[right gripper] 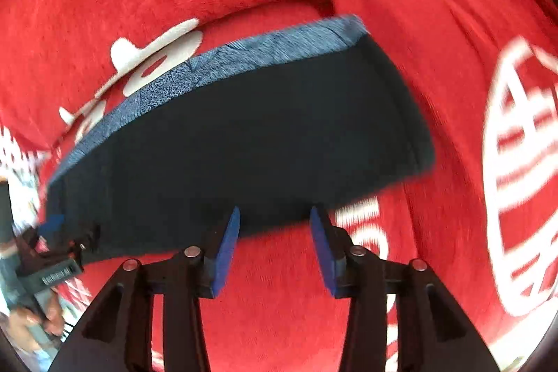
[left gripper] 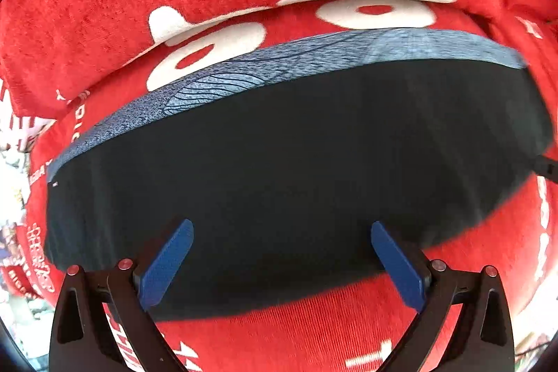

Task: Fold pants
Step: 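Lay the folded trousers flat and open both grippers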

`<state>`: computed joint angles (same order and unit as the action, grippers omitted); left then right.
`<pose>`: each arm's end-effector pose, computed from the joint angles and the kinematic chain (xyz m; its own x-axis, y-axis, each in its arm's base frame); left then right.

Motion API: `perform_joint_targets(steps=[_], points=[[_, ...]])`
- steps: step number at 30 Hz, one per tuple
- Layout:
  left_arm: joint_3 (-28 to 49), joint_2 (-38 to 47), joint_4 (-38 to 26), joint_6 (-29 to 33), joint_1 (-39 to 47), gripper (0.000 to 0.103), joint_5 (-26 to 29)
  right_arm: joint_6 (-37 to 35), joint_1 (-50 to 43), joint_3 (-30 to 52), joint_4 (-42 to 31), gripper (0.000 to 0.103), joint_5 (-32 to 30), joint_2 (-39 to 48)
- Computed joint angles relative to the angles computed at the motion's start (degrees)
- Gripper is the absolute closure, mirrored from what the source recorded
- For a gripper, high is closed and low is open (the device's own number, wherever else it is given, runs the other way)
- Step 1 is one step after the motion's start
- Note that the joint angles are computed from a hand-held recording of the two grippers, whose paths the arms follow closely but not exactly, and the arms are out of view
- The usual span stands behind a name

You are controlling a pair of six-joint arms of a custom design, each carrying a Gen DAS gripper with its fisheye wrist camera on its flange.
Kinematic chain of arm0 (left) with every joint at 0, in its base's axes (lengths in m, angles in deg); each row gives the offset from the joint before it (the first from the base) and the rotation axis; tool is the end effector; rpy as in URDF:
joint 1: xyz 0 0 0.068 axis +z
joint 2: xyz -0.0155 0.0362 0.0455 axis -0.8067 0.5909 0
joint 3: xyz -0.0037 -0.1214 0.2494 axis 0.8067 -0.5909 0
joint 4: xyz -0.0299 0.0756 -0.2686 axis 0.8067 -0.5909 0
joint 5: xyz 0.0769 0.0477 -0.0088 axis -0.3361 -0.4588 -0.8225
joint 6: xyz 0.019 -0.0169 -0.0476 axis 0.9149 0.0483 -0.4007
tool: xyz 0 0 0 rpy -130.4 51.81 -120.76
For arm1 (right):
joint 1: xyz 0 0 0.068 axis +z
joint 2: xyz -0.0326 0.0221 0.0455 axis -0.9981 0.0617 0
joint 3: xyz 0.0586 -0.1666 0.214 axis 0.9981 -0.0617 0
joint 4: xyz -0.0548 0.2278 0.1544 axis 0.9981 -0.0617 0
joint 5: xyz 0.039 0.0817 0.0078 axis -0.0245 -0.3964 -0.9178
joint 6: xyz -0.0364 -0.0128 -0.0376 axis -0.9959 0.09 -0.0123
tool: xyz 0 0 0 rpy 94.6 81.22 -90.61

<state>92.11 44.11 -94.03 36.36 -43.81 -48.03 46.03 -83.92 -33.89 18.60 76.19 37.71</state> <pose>0.3622 0.0655 0.1065 -0.9227 0.3688 -0.1123 0.3549 0.9264 0.1262 0.2645 0.0191 0.1128 -0.8770 0.4710 -0.0952 0.4269 0.8546 0.2956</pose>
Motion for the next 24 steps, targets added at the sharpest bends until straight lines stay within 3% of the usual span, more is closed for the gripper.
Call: perform_joint_targets(steps=[4,11,15,19,22,24], points=[[0.26,-4.12,-5.38,5.06,2.43,0.0,3.08,8.39,1.38,-5.6,-3.17,0.045,-1.98,-10.79],[1.31,-12.62,-16.88,12.67,6.81,0.0,10.05,25.47,15.14,-6.41,-11.49,0.031,2.99,-24.57],[5.01,-12.39,-24.84,15.07,8.67,0.0,12.53,34.96,24.32,-3.33,-15.2,0.029,6.96,-27.17],[7.2,-14.03,-31.43,18.1,10.8,0.0,14.27,40.14,31.64,2.38,-20.07,0.02,11.39,-27.5],[9.22,-15.28,-36.36,20.42,12.48,0.0,15.19,41.11,35.69,7.45,-23.93,0.003,13.7,-25.65],[11.31,-15.85,-40.21,21.99,14.09,0.0,15.94,41.05,36.86,10.35,-25.45,0.0,13.59,-24.1]])
